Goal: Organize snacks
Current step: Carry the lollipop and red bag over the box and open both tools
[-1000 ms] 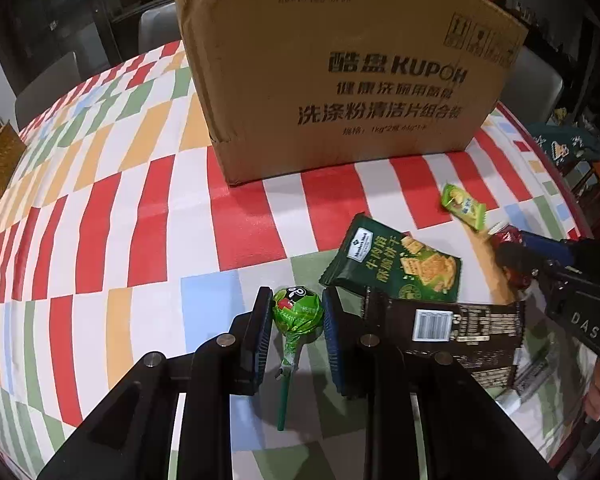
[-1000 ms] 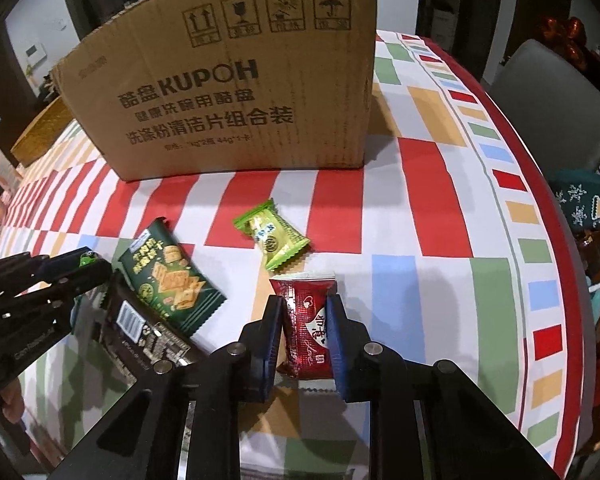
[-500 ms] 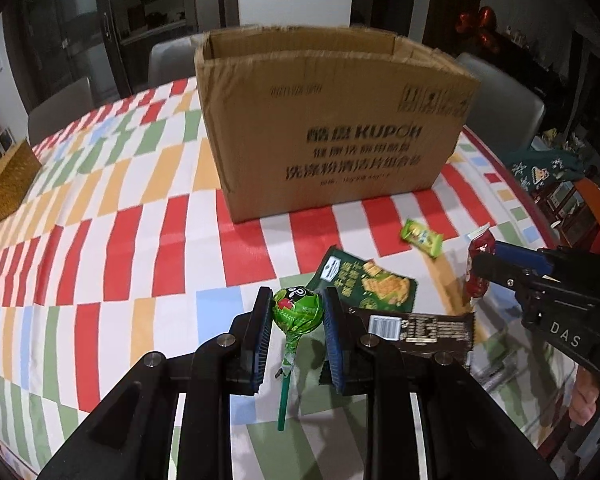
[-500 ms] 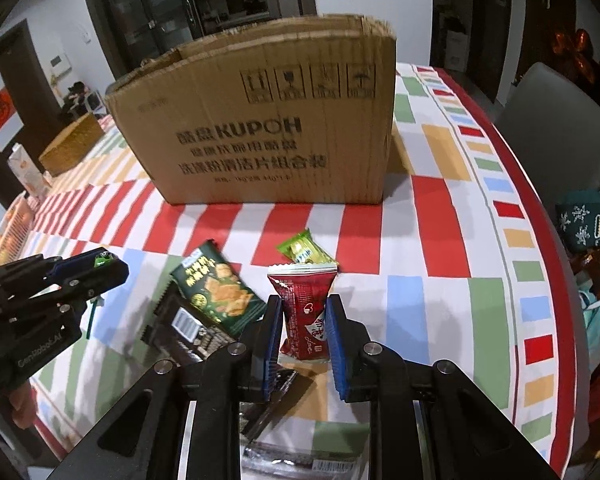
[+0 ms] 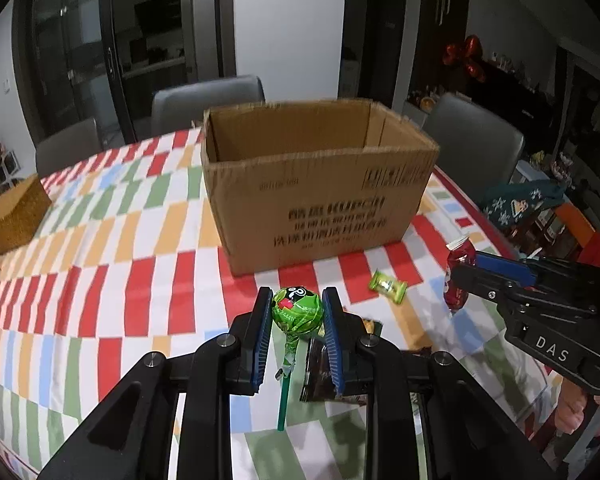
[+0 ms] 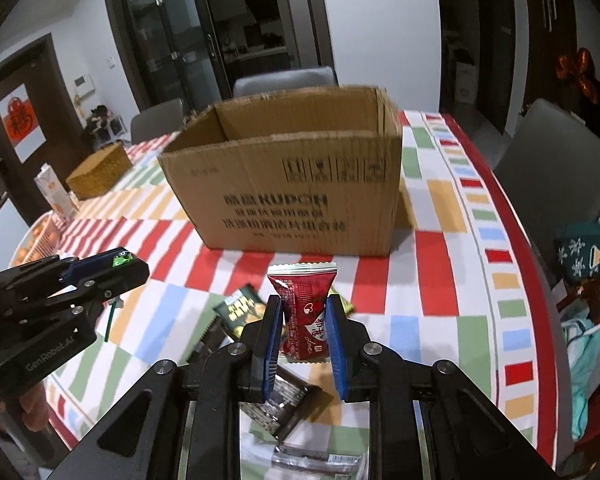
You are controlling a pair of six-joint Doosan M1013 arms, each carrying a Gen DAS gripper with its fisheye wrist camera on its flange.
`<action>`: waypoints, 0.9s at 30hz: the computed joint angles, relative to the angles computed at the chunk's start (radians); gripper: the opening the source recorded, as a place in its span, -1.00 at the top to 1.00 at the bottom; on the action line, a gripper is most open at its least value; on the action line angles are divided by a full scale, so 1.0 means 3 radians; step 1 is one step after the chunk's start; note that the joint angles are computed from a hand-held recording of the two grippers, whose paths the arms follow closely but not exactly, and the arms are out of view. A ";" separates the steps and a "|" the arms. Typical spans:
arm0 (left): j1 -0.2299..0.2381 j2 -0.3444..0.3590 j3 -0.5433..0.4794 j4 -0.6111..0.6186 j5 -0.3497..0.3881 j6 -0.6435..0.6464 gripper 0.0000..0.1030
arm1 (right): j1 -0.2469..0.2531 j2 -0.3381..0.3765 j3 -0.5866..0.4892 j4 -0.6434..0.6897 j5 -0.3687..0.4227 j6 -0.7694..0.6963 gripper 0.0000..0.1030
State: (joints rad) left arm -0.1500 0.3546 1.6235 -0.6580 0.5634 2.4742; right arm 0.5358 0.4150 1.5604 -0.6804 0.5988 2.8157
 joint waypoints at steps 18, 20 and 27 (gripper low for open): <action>-0.0024 -0.0059 -0.0181 -0.0562 -0.0110 0.0462 0.50 | -0.0006 -0.0114 -0.0107 -0.0688 -0.0136 0.0401 0.55; -0.0029 -0.0056 -0.0207 -0.0610 -0.0144 0.0504 0.50 | -0.0013 -0.0112 -0.0139 -0.0715 -0.0137 0.0383 0.55; -0.0046 0.0009 -0.0356 -0.0587 -0.0156 0.0424 0.50 | -0.0065 -0.0076 -0.0253 -0.0713 -0.0136 0.0274 0.55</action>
